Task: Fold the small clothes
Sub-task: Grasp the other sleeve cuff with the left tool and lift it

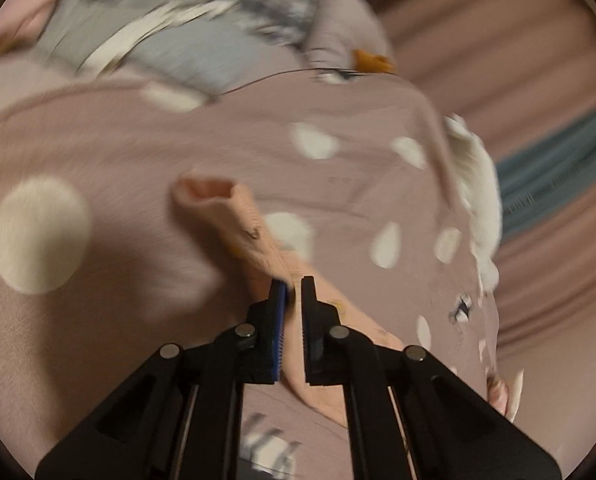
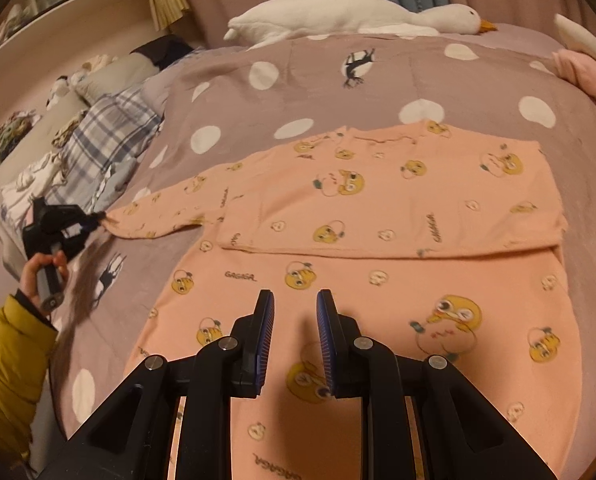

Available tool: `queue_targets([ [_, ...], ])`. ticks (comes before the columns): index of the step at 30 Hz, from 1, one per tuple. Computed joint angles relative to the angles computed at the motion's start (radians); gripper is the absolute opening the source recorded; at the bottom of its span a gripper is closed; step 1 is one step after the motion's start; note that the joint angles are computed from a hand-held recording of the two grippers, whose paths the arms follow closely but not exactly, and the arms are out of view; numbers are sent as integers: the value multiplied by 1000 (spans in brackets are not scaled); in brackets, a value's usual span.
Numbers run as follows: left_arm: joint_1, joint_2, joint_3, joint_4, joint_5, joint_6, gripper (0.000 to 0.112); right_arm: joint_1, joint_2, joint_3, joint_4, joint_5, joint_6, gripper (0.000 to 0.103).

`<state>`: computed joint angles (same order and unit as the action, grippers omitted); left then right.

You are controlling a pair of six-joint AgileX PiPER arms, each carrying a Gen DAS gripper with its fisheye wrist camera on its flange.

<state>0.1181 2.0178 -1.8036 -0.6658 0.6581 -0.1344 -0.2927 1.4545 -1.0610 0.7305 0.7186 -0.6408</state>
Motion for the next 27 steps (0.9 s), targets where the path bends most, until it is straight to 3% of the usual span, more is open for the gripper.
queue_targets([
  [9, -243, -2, -230, 218, 69, -18, 4, -104, -77, 76, 81, 40, -80, 22],
  [13, -375, 52, -342, 233, 124, -9, 5, -166, -92, 104, 121, 65, -109, 22],
  [16, -428, 104, -410, 275, 159, -94, 9, -189, -94, 112, 125, 78, -109, 22],
  [17, -421, 104, -375, 238, 136, -113, 14, -192, -97, 114, 125, 82, -108, 23],
  [19, -392, 86, -302, 179, 101, -126, 36, -195, -103, 114, 123, 88, -113, 23],
  [20, -367, 66, -239, 148, 75, -131, 57, -197, -105, 116, 123, 90, -119, 26],
  [21, -345, 37, -170, 128, 44, -141, 64, -198, -107, 118, 124, 89, -126, 29],
  [23, -264, -23, -2, 5, -31, -88, 64, -195, -100, 123, 120, 78, -122, 39],
  [27, -86, -118, 279, -279, -131, 86, 63, -172, -56, 120, 114, 57, -89, 39],
])
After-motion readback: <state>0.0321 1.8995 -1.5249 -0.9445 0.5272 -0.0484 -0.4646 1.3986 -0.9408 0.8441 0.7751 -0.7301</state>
